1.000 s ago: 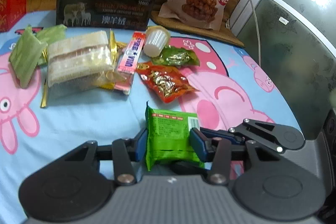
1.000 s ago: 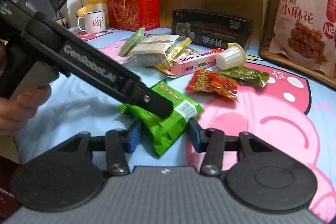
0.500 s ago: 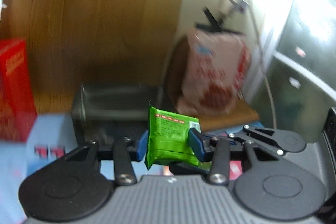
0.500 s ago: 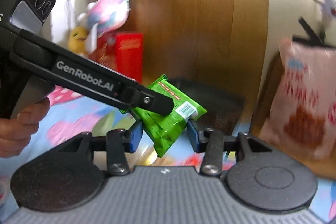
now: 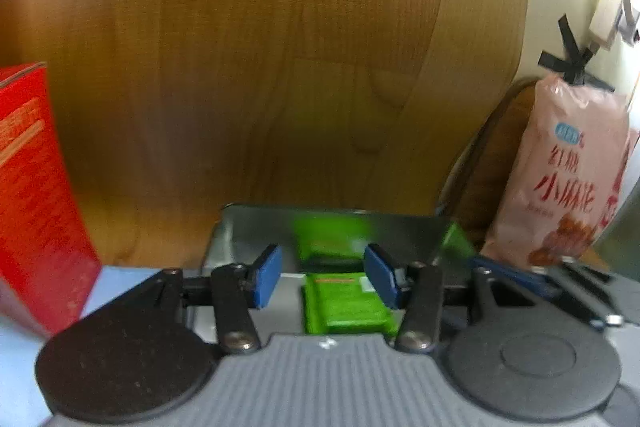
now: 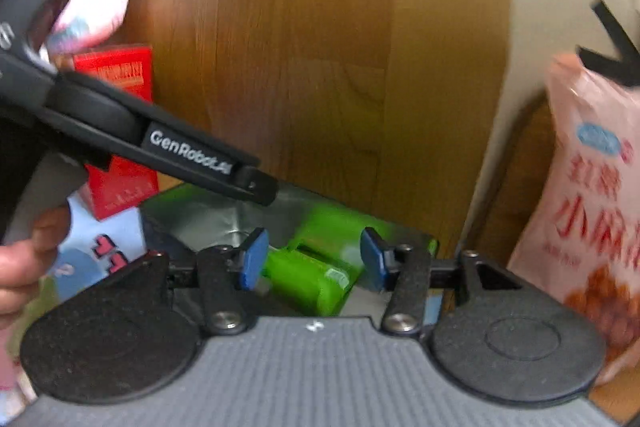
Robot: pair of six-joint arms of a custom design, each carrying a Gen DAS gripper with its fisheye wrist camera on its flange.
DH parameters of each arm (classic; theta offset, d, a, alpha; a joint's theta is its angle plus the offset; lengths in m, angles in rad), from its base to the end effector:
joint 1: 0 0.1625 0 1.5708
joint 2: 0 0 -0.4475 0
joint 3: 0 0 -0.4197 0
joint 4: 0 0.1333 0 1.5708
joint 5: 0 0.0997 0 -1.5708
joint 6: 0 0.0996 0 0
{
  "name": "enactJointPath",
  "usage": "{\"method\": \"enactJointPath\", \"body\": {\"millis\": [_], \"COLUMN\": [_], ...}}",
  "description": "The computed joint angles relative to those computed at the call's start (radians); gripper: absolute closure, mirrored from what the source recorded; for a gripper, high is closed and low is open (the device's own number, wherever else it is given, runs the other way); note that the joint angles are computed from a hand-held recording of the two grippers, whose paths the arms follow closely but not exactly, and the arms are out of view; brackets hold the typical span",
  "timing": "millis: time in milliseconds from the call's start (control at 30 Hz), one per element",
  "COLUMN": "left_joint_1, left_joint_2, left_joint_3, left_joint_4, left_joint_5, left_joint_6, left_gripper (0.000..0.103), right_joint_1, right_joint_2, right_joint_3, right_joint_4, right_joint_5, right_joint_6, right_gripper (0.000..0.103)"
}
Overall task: Organize snacks
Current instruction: 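Carry the green pack into the black tin box and open the left gripper, then grasp the clear-wrapped sandwich pack with the left gripper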
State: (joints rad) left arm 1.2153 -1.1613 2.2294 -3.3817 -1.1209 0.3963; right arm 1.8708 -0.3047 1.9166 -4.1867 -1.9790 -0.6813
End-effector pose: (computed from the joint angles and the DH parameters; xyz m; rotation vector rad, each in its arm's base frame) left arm -0.0135 -0.5438 0.2066 0.7159 2.4254 -0.9691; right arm 0.2492 -0.4885 -0.0876 0.8610 -2.1712 1.1598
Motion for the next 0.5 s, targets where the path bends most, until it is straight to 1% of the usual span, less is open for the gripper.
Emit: {"method": "enactJointPath", "body": {"millis": [33,100,167,200,300,367,400,433,500], "left_joint_1": [-0.011,-0.030,-0.043,-0.041,-0.016,0.016,0.033,0.046,0.065], "left_joint_2": [0.003,-0.004,-0.037,-0.069,-0.177,-0.260,-0.292,-0.317,-0.347], "left_joint_3": [0.018,0.059,0.102,0.131,0.215,0.267,0.282,0.301,0.333], "left_joint_4": [-0.035,-0.079,-0.087,-0.085,-0.050,0.006,0.032,0.046,0.070], "left_joint_5": [0.037,0.092,0.121,0.118,0.067,0.006,-0.019,-0.036,-0.057], "left_joint_6": [0.020,0.051,0.065,0.070,0.048,0.008,-0.004,-0.014,-0.023], "left_gripper": [0.056,0.056,0.056,0.056,0.055,0.055,0.055,0.055,0.056], "right_joint_1": [0.001,0.000,-0.008,-0.011,-0.013,-0.007,-0.001,0.022,0.039], "right_joint_2": [-0.004,-0.018,-0.033,-0.035,-0.021,0.004,0.022,0.029,0.039], "right_joint_3": [0.026,0.096,0.176,0.215,0.280,0.302,0.305,0.288,0.272], "right_joint_4": [-0.023,-0.053,-0.069,-0.078,-0.093,-0.108,-0.118,-0.096,-0.054], "right_joint_5": [0.006,0.034,0.099,0.134,0.189,0.211,0.210,0.188,0.153], "right_joint_6": [0.021,0.106,0.207,0.250,0.340,0.371,0.379,0.397,0.426], "right_gripper": [0.049,0.049,0.049,0.049,0.049,0.049,0.049,0.049,0.049]}}
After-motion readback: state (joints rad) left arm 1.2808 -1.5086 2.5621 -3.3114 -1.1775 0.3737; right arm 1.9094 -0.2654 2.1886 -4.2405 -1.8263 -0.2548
